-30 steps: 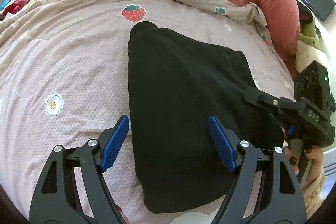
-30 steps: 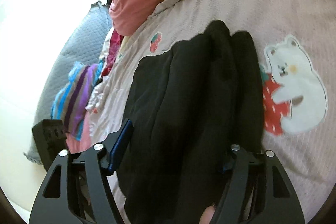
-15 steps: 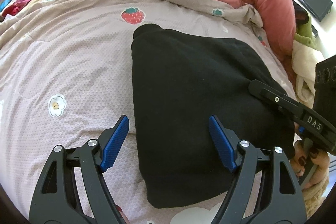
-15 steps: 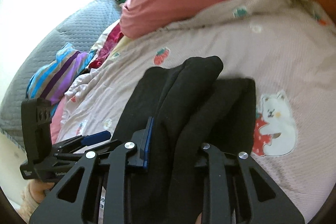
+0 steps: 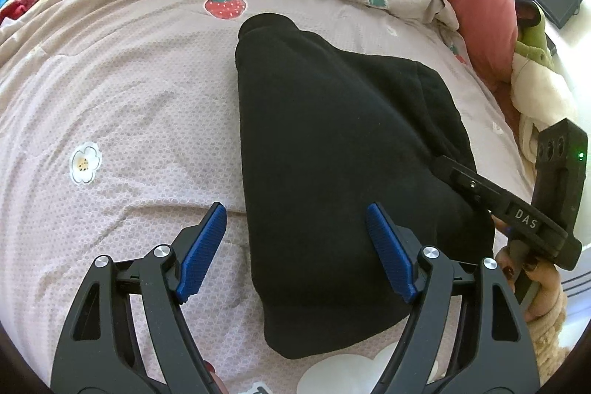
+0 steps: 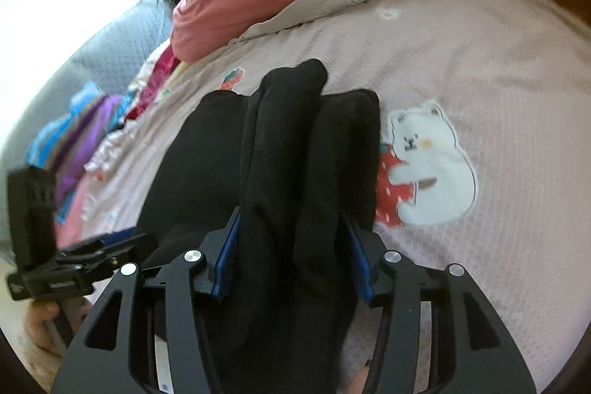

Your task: Fold small clothes

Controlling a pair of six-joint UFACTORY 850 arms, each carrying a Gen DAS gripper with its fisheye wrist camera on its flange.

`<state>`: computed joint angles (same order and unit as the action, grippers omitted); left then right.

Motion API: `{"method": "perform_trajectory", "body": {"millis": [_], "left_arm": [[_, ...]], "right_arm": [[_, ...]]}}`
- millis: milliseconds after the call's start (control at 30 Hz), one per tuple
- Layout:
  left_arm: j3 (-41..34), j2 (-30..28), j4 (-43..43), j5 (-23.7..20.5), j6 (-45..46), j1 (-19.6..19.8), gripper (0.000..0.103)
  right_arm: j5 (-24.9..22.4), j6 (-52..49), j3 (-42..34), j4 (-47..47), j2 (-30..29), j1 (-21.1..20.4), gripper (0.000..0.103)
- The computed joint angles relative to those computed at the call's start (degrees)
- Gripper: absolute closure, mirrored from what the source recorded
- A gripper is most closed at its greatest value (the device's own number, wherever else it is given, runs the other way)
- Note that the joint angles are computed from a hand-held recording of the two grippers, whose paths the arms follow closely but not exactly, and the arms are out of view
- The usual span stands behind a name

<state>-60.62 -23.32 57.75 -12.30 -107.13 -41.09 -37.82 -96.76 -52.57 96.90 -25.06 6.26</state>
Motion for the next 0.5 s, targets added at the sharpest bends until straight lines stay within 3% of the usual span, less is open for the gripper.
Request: {"method": "perform_trajectory", "body": {"millis": [200, 500], "left_arm": [[0.20, 0.37, 2.46, -1.25, -2.85, -0.66, 0.032], [1.07, 1.56, 5.89, -3.25, -7.09, -1.84, 0.032]], "right_arm": [[1.03, -2.28, 2.52, 2.23, 2.71, -0.02, 0.048], [9.19, -14.48, 8.33, 12.32, 9.95, 1.86, 0.036]]}}
